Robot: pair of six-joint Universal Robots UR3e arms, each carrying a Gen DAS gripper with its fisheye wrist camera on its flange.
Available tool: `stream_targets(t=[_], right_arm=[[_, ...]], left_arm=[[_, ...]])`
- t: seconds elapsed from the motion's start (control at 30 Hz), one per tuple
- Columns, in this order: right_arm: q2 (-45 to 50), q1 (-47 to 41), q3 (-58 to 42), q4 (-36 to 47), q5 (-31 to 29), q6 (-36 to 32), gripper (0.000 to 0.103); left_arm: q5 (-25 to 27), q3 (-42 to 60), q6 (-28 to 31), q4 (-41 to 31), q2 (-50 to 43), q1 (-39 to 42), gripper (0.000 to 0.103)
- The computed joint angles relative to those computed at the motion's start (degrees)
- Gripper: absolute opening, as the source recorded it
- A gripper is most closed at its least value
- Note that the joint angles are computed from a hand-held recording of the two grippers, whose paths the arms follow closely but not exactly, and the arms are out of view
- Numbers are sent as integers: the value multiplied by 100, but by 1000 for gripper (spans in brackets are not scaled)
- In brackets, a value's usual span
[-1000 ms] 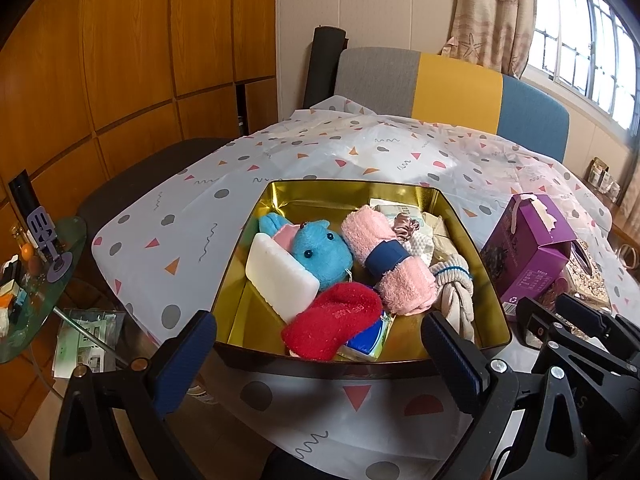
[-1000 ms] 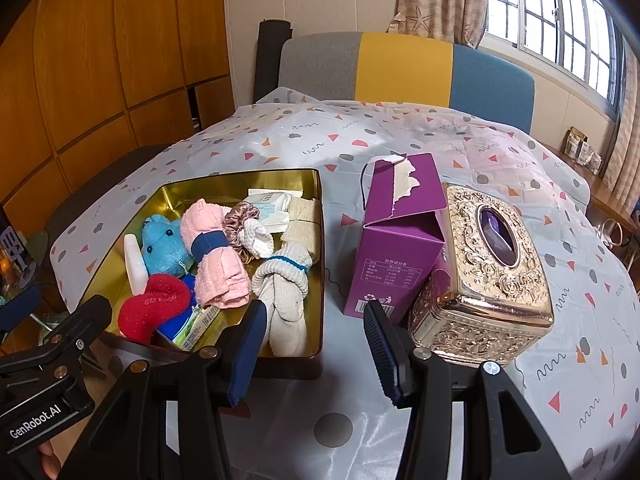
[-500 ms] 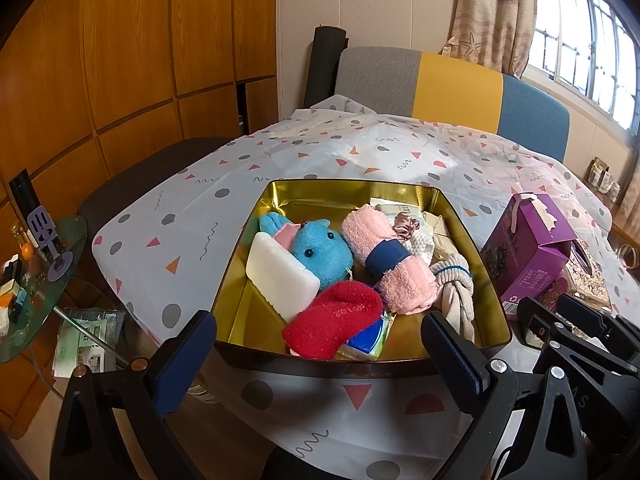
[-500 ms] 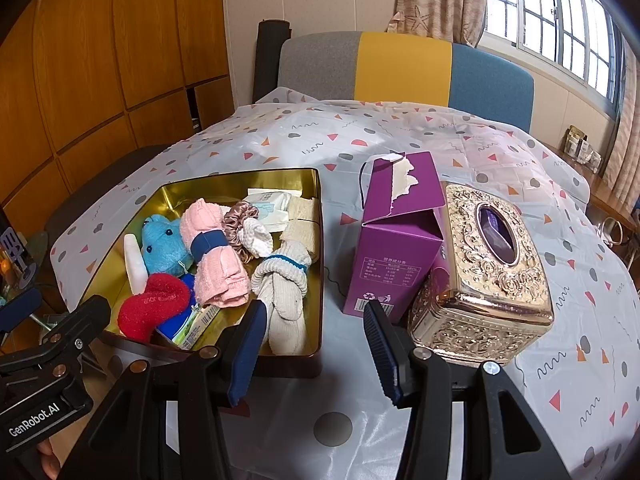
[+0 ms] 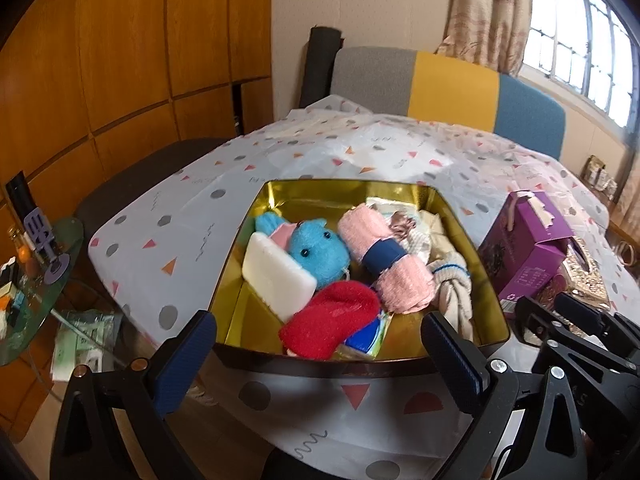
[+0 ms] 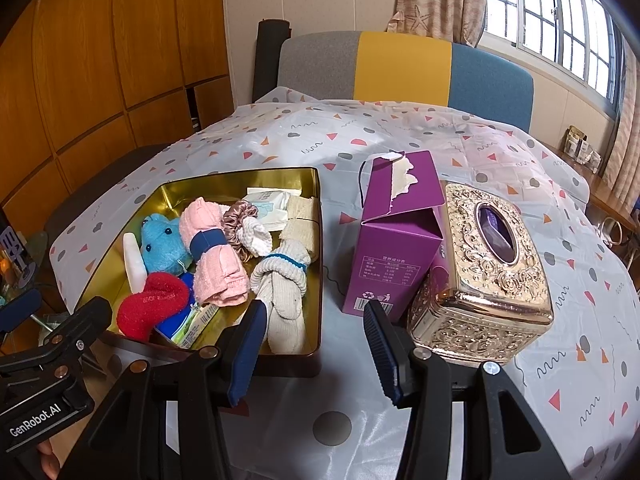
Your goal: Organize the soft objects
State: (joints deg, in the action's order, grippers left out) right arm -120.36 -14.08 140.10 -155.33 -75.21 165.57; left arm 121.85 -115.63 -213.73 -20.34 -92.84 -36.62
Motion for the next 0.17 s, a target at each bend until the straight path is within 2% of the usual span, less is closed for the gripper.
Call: stream_targets(t=[0.17], right_arm=[[-86, -83, 32, 31, 62, -5, 51]], left_arm=[[-49, -23, 49, 67, 22, 28, 102]])
